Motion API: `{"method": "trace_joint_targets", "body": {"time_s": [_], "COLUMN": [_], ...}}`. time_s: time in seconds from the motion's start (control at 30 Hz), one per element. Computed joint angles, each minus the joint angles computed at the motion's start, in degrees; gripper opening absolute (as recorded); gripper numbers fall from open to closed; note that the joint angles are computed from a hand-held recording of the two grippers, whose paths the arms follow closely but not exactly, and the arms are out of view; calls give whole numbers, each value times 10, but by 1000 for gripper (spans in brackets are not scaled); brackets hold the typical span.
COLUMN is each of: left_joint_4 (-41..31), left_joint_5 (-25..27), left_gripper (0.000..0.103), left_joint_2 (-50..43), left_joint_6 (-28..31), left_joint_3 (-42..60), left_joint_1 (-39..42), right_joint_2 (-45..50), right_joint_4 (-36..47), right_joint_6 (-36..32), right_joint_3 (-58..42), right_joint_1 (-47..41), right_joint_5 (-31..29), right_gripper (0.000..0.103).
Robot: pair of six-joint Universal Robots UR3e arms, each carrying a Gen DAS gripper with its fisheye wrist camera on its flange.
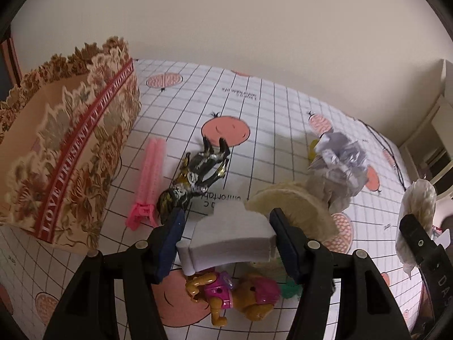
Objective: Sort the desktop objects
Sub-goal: 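Grasp and lift the white cutout with left tool while right tool grasps the swab bag, then carry the white cutout in left tool while right tool carries the swab bag over the box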
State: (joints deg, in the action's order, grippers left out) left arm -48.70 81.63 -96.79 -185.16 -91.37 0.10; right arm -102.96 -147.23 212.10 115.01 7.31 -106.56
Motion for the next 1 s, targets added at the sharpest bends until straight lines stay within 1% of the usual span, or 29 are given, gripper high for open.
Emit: {"method": "trace_joint_targets", "body": {"time_s": [0.27,0.73,1.0], "left_joint_4": [-23,-52,-68], "left_joint_5": [-18,-45,-69], "left_gripper": [64,64,64], "left_joint_2": [29,77,105], "left_joint_6": [2,0,-3], "left_joint_3": [15,42,52], "left_joint_1": [11,29,46], "right_joint_2": [-23,-51,-58], "right_joint_4": [26,64,87], "right_joint_6": [9,5,5], "right_joint_3": [-19,-59,-84], "right_joint_1": [6,32,42], "right_joint_5": [-8,-32,-41], "right_gripper": [51,51,51]}}
